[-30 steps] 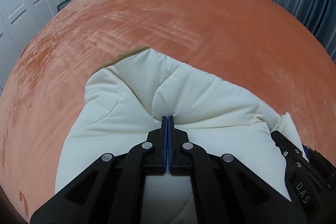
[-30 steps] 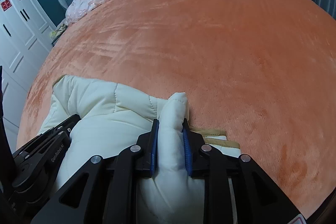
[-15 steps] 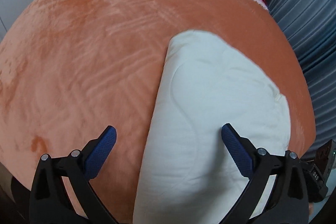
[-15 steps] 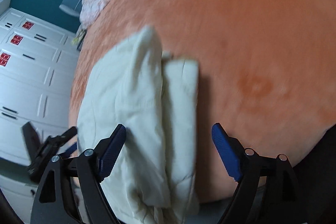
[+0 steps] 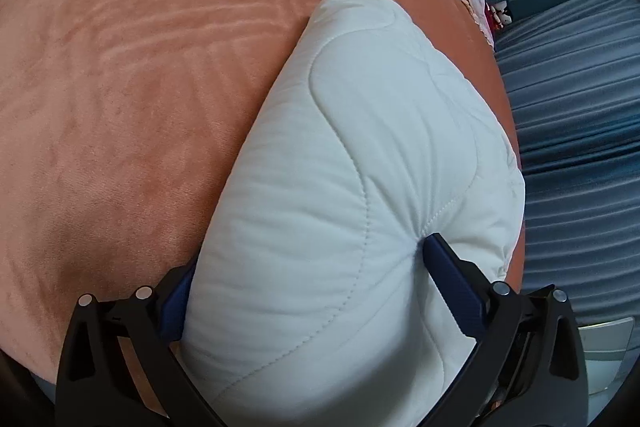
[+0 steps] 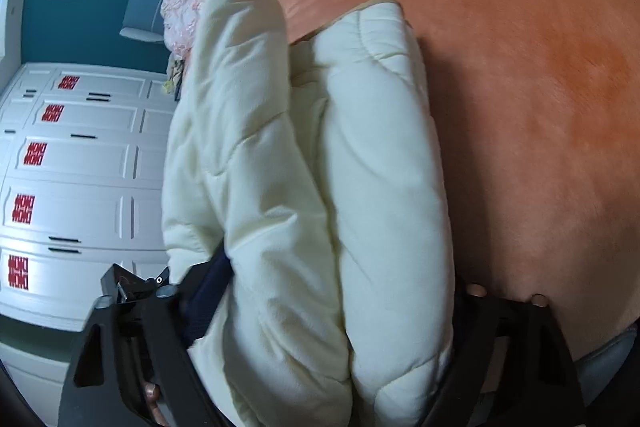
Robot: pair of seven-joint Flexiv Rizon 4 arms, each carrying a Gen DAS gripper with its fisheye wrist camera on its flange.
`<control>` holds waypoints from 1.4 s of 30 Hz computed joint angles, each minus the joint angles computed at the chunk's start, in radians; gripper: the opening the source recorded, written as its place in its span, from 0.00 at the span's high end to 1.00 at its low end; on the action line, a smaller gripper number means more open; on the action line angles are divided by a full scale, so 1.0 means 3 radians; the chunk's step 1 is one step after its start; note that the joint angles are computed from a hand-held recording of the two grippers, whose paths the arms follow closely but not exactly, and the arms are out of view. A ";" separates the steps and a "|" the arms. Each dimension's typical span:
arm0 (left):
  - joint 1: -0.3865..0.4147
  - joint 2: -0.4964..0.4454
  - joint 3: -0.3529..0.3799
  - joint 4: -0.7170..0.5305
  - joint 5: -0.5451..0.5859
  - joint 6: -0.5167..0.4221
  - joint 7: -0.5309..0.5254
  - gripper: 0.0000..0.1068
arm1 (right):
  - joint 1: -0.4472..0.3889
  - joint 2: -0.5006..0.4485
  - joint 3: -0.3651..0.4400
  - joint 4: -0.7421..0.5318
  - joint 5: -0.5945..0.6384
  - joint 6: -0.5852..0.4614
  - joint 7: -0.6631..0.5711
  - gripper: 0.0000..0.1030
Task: Fold large clothes
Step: 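Lift the bundle edge with both grippers and fold it over onto itself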
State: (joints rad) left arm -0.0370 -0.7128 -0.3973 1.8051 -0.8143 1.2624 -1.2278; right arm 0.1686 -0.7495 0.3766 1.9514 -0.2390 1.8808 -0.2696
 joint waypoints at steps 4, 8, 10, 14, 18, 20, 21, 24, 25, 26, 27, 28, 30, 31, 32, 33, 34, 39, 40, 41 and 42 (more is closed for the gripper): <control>0.0000 0.0111 -0.0058 0.0075 0.0038 0.0212 0.0130 0.30 | 0.0096 0.0219 -0.0144 -0.0012 -0.0081 -0.0253 -0.0143 0.59; 0.0020 0.0301 -0.0159 0.0148 0.0157 0.0496 0.0373 0.40 | 0.0751 0.0577 -0.0860 -0.0010 0.0070 -0.0416 -0.0319 0.62; 0.0158 0.0373 -0.0407 0.0186 0.0134 0.0765 0.0585 0.41 | 0.1167 0.0702 -0.1333 -0.0030 0.0141 -0.0385 -0.0419 0.62; 0.0658 0.0371 -0.1112 0.0153 0.0211 0.1220 0.0919 0.41 | 0.1474 0.0744 -0.1751 -0.0311 0.0204 -0.0344 -0.0682 0.62; 0.0765 0.0248 -0.1202 -0.0209 0.0438 0.1237 0.0916 0.41 | 0.1226 0.0529 -0.1556 -0.0956 0.0073 -0.0511 -0.0936 0.62; 0.0686 0.0159 -0.1042 -0.0492 0.0538 0.1119 0.0850 0.41 | 0.1067 0.0379 -0.1389 -0.1283 -0.0014 -0.0641 -0.1052 0.62; 0.0651 0.0110 -0.0971 -0.0614 0.0596 0.1092 0.0820 0.40 | 0.0996 0.0265 -0.1303 -0.1501 -0.0063 -0.0728 -0.1111 0.62; 0.0591 -0.0068 -0.0823 -0.0932 0.0755 0.1047 0.0741 0.40 | 0.0844 -0.0036 -0.1082 -0.2017 -0.0160 -0.0924 -0.1305 0.62; 0.0566 -0.0123 -0.0759 -0.1034 0.0791 0.1007 0.0700 0.40 | 0.0775 -0.0125 -0.0968 -0.2157 -0.0179 -0.0992 -0.1374 0.62; 0.0555 -0.0177 -0.0714 -0.1120 0.0817 0.0973 0.0670 0.40 | 0.0750 -0.0150 -0.0910 -0.2189 -0.0065 -0.1023 -0.1540 0.62; 0.0526 -0.0249 -0.0652 -0.1231 0.0839 0.0927 0.0642 0.40 | 0.0703 -0.0261 -0.0827 -0.2330 -0.0160 -0.1091 -0.1534 0.62; 0.0497 -0.0322 -0.0592 -0.1337 0.0849 0.0884 0.0612 0.40 | 0.0669 -0.0339 -0.0755 -0.2436 -0.0149 -0.1152 -0.1615 0.62; 0.0464 -0.0457 -0.0501 -0.1526 0.0846 0.0782 0.0562 0.40 | 0.0617 -0.0553 -0.0600 -0.2763 -0.0123 -0.1357 -0.1790 0.62; 0.0434 -0.0520 -0.0439 -0.1611 0.0837 0.0730 0.0527 0.40 | 0.0620 -0.0635 -0.0562 -0.2877 -0.0099 -0.1430 -0.1856 0.62; 0.0403 -0.0585 -0.0380 -0.1702 0.0833 0.0678 0.0503 0.40 | 0.0618 -0.0732 -0.0517 -0.3030 -0.0076 -0.1533 -0.1926 0.62; 0.0380 -0.0629 -0.0330 -0.1758 0.0826 0.0644 0.0480 0.40 | 0.0621 -0.0833 -0.0476 -0.3186 -0.0052 -0.1633 -0.1994 0.62; 0.0355 -0.0680 -0.0284 -0.1812 0.0821 0.0618 0.0460 0.40 | 0.0626 -0.0902 -0.0456 -0.3276 -0.0019 -0.1692 -0.2049 0.62; 0.0178 -0.0963 0.0044 -0.2207 0.0836 0.0322 0.0275 0.40 | 0.0681 -0.1253 -0.0431 -0.3780 0.0161 -0.2043 -0.2224 0.62; 0.0144 -0.1020 0.0111 -0.2287 0.0852 0.0255 0.0236 0.40 | 0.0701 -0.1311 -0.0449 -0.3867 0.0196 -0.2108 -0.2237 0.62; 0.0113 -0.1076 0.0170 -0.2368 0.0866 0.0188 0.0196 0.40 | 0.0724 -0.1365 -0.0474 -0.3956 0.0227 -0.2175 -0.2242 0.62; 0.0088 -0.1123 0.0216 -0.2430 0.0881 0.0133 0.0163 0.40 | 0.0739 -0.1399 -0.0506 -0.3996 0.0262 -0.2219 -0.2249 0.62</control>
State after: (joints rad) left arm -0.0106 -1.0496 -0.3324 1.0760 -0.5500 1.3022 -1.1790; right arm 0.3903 -1.1691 0.2247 0.7527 -0.1604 1.2150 -0.9444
